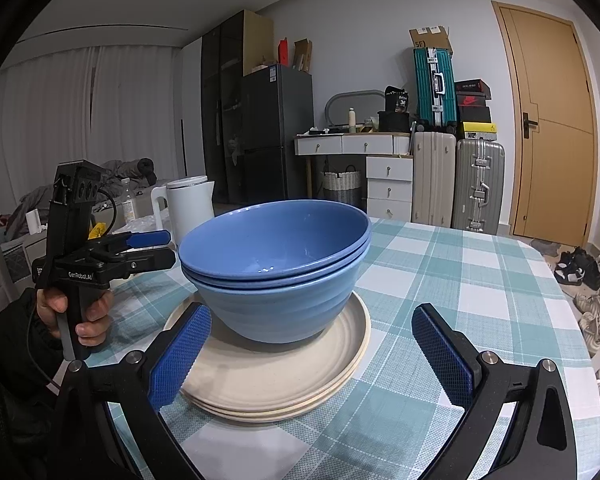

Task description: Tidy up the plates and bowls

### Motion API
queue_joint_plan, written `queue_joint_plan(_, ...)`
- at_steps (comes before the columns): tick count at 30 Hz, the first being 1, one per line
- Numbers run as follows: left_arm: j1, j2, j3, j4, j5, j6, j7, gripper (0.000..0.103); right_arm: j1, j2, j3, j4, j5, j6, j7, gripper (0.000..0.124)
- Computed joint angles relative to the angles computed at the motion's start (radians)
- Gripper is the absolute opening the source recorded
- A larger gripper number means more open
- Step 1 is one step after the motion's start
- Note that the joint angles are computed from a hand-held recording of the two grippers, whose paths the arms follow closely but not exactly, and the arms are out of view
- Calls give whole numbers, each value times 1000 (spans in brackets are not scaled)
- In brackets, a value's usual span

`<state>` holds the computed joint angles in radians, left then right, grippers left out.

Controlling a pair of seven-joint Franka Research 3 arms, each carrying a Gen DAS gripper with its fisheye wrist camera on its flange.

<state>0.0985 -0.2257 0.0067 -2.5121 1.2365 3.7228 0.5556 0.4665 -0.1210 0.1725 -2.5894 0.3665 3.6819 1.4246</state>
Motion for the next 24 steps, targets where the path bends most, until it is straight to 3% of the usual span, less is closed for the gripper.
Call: queue_joint_plan(24,-2,-2,-1,-9,-15,1,17,102,-1,1,-1,1,-5,-1,4,103)
